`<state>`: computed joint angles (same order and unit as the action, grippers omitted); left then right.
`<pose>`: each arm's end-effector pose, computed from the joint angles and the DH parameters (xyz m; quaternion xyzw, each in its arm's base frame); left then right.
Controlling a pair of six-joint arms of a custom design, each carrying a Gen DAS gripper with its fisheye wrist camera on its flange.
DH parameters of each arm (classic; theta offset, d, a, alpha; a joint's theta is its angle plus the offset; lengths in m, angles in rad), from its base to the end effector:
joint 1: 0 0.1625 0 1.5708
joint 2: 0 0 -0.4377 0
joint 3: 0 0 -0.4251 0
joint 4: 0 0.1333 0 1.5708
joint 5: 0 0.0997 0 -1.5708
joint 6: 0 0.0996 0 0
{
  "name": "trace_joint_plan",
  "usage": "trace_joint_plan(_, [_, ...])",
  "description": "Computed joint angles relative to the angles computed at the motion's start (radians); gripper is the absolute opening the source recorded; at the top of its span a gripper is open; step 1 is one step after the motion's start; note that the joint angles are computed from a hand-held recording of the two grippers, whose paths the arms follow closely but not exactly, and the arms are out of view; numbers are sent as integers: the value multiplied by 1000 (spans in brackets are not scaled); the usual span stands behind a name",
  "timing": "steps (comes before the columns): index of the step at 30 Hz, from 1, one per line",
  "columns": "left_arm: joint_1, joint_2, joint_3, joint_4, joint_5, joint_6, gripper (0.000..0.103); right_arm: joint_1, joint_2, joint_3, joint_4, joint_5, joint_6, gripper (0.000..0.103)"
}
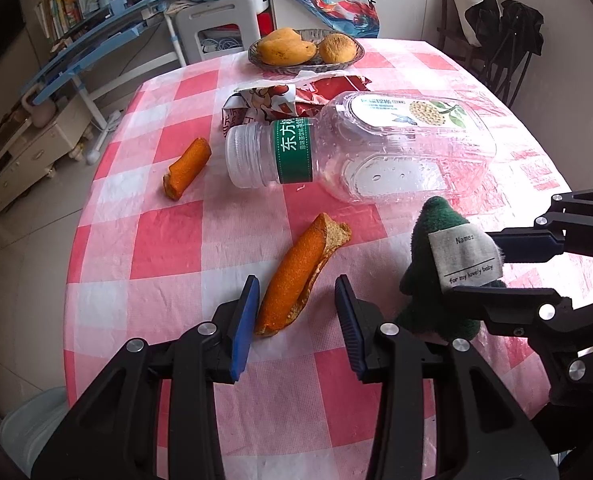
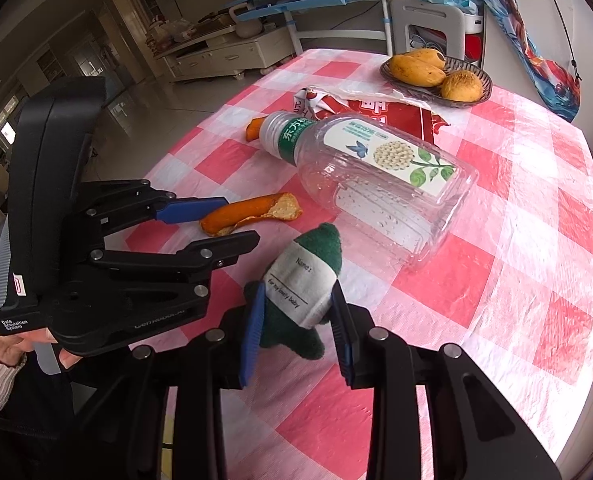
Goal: Collect trash
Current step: 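Grasp an orange peel with the left tool while the right tool holds the plush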
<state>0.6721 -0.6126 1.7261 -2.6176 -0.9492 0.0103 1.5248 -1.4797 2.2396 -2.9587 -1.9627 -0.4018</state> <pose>-0.3816 -0.5481 -0.0547 0.4269 0.8505 -0.1027 0.2896 0.0730 -0.4866 0.2896 0.1059 -0.9288 0.2543 0.2478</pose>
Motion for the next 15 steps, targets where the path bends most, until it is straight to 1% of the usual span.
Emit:
trace_joint_plan(2, [0, 0, -1, 4, -2, -6, 38, 1, 0, 0, 1, 0, -1, 32])
trace_joint_plan(3, [1, 0, -3, 6, -3, -11, 35, 2, 0, 0, 0, -1, -1, 32])
trace_joint_plan(4, [4, -3, -3, 10, -6, -21, 25, 3, 0, 0, 0, -1, -2, 32])
trace_joint_plan(6, [13, -12, -7, 22, -26, -53, 18, 6, -1, 2, -2, 0, -4, 32])
trace_joint_plan(11, [37, -41, 2, 1, -61, -127, 17, 13, -10, 11, -9, 12, -15, 32])
trace_joint_plan(15, [52, -70, 21, -38, -85, -179, 16, 16, -24, 21, -8, 39, -21, 32])
